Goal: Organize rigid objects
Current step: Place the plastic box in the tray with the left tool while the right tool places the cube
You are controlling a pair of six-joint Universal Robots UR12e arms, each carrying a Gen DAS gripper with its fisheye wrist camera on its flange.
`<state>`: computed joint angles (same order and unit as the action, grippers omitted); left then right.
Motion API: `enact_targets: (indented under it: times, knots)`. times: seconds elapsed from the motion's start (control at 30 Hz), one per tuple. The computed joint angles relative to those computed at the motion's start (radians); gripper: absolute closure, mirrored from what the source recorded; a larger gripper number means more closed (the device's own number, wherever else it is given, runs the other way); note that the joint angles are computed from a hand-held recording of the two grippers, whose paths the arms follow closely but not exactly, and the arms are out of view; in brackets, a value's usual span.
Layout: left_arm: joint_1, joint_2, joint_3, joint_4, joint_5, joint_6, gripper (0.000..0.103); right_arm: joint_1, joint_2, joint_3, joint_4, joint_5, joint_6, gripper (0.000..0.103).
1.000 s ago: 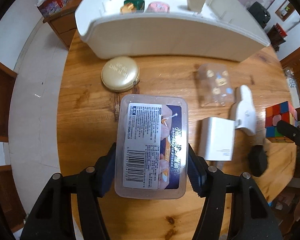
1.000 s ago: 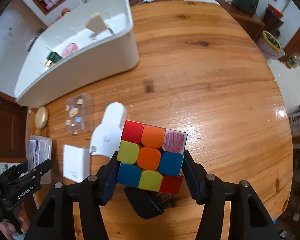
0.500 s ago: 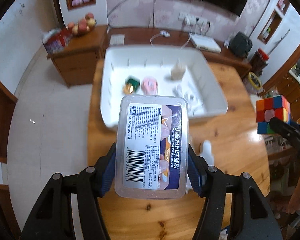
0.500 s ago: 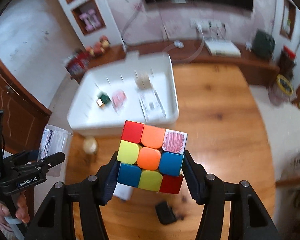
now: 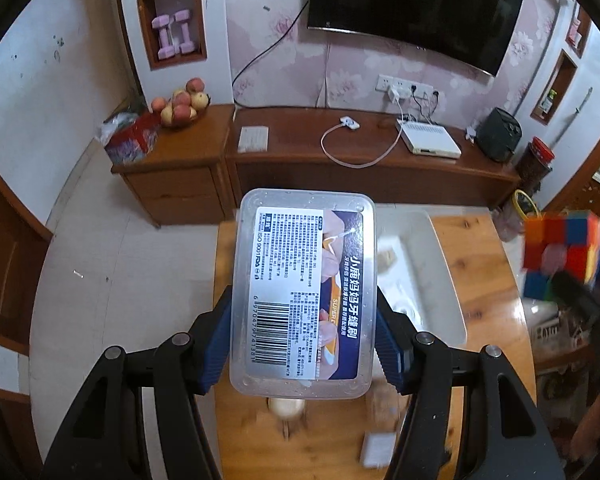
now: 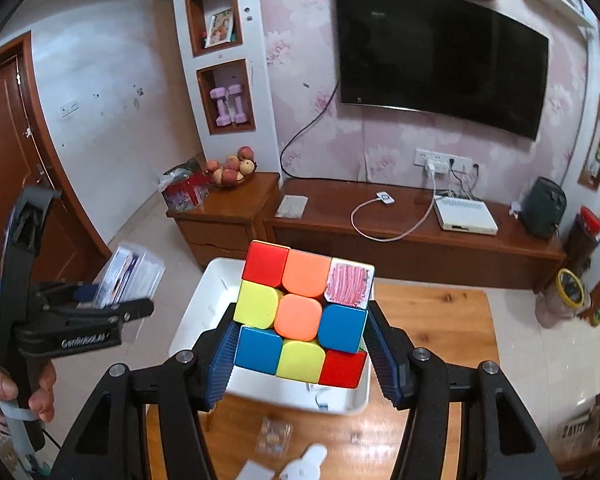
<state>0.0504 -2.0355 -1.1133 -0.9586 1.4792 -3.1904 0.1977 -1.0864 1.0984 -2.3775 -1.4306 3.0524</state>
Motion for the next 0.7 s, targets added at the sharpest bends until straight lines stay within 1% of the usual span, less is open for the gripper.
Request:
enact_targets:
  times: [0.1,0.23,0.33,0.43,0.6,0.7]
  knots:
    - [0.001,-0.059,0.071,-0.021,-0.008,-0.006,0.038,0.006,0.048,-0.054,0.027,0.001,-0.002,0.043]
    - [0.002,-0.135,0.160,-0.090,-0.042,-0.014,0.038,0.013,0.115,-0.117,0.093,-0.009,-0.007,0.043]
    - [-0.001,-0.186,0.208,-0.141,-0.048,-0.020,0.038,0.017,0.141,-0.118,0.134,-0.010,-0.013,0.043]
    - [-0.006,-0.223,0.235,-0.177,-0.048,-0.032,0.038,0.019,0.169,-0.122,0.200,-0.005,-0.031,0.043]
    - [-0.015,-0.271,0.271,-0.230,-0.033,-0.040,0.038,0.023,0.195,-0.114,0.274,0.007,-0.053,0.043]
    - [-0.018,-0.297,0.297,-0.265,-0.034,-0.053,0.038,0.025,0.210,-0.116,0.303,0.019,-0.047,0.043]
